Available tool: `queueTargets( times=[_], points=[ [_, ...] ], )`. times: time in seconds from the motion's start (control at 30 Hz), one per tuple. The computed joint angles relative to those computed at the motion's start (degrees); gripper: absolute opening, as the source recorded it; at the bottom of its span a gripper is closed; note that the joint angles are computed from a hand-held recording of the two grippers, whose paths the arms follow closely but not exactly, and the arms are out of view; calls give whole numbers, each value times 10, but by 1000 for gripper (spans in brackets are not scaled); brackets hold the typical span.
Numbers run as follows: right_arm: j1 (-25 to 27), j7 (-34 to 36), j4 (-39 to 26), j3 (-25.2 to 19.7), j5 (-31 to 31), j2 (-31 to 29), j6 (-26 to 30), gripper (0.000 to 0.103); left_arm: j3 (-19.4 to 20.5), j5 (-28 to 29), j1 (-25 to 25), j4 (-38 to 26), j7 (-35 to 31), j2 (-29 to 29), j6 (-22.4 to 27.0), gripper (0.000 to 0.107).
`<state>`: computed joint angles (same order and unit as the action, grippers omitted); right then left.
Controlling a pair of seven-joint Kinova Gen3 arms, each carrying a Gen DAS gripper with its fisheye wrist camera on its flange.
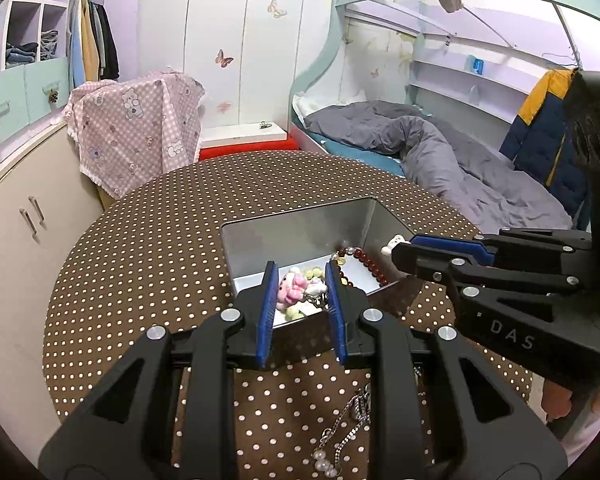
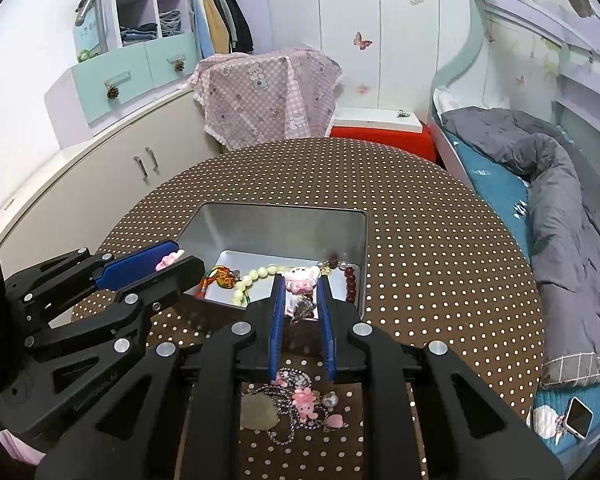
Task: Organize jewelry
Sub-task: 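Carry both pink charms into the grey box and open both tools, then withdraw both tools from the box toward the jade pendant chain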
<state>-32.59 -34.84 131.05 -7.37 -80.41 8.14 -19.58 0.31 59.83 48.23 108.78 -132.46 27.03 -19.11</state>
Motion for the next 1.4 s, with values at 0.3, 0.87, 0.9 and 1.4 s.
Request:
queueTargets(
  times=[0.3,0.87,0.9,1.4],
  points=[
    [4,-30,2,8,31,-3,12,33,-3,31,7,-3,-25,4,-13,32],
    [14,-56,27,-10,30,-29,-24,52,61,78,-28,3,-66,-1,-62,54],
    [14,-55,27,-11,28,-29,-26,52,63,77,-29,3,-66,-1,-65,54],
    [9,-61,59,-51,3,-66,-77,65,90,72,-21,39,-52,-26,-113,57]
  ],
)
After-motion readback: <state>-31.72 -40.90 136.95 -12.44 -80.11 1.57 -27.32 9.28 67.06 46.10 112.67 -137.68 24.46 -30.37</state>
